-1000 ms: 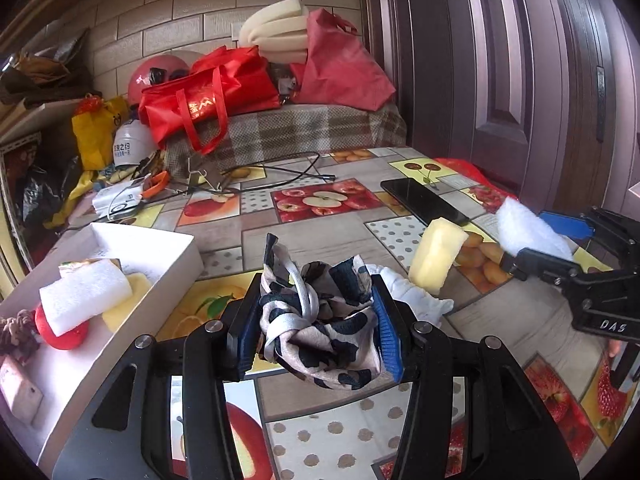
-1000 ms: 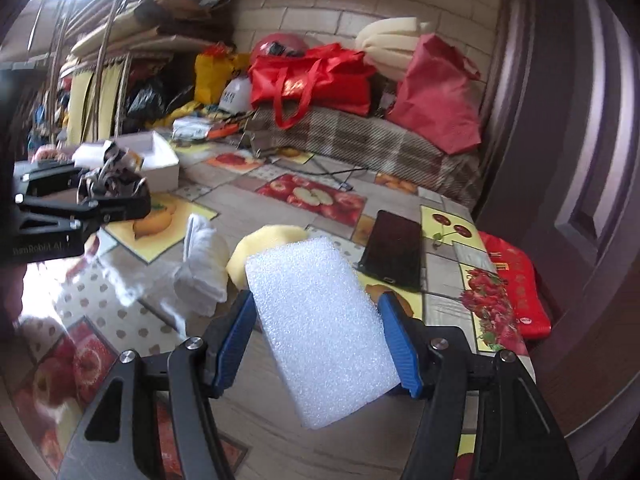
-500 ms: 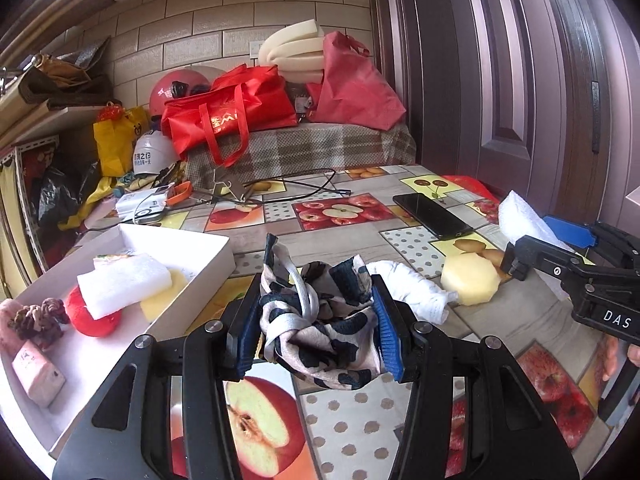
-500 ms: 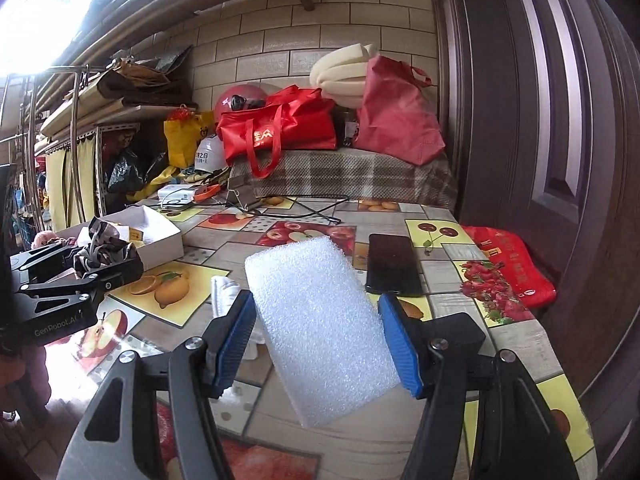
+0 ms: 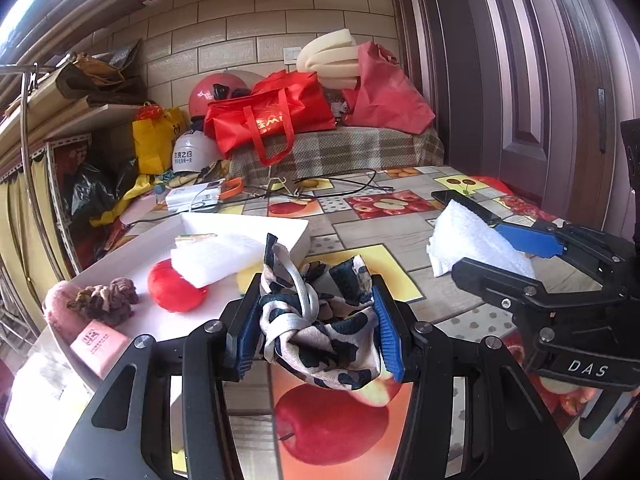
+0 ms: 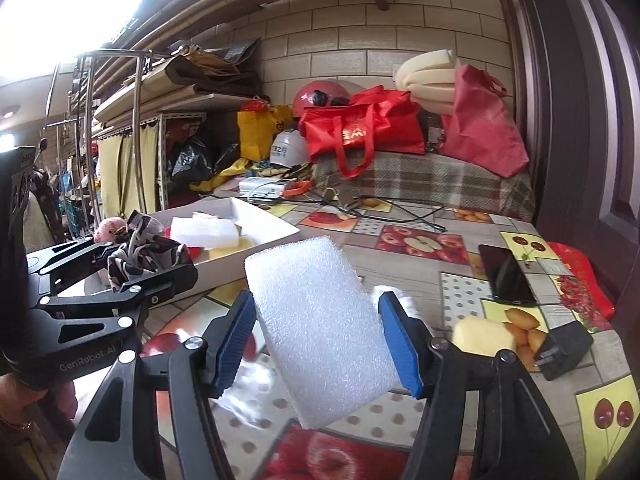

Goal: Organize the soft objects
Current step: 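Carry the scrunchie and foam sheet over the white tray with both grippers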

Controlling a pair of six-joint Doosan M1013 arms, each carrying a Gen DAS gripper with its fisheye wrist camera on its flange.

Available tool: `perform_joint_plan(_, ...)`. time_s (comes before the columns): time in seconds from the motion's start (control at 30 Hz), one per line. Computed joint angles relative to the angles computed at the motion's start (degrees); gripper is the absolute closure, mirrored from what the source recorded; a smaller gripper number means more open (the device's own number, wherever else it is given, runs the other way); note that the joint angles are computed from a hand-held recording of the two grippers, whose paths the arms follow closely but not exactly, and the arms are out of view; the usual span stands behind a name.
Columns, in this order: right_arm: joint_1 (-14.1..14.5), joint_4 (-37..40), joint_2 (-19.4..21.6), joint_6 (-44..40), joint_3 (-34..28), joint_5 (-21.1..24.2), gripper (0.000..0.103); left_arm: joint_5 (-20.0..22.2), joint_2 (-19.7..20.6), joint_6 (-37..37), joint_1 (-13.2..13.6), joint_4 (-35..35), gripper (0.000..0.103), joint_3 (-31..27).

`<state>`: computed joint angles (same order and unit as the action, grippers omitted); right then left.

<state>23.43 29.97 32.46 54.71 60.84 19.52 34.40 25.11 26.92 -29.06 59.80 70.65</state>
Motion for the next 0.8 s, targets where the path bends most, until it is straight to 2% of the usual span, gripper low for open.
perform_joint_plan(0.3, 3.0, 5.5, 2.2, -5.9, -3.4, 3.0, 0.040, 3.4, -3.6, -8.5, 2.3, 4.8, 0.053, 5.4)
perform_joint_plan(0.53, 4.5, 2.7, 4.5, -1.9, -7.2, 5.3, 0.040, 7.3, -5.6, -13.1, 5.0, 7.1, 0.053, 8.3)
perform_joint_plan(0.8, 5.9, -0.9, 8.5, 4.1, -14.4, 11.1, 0.040, 7.6, -6.2, -15.4, 8.2, 6.2, 0.053, 9.1)
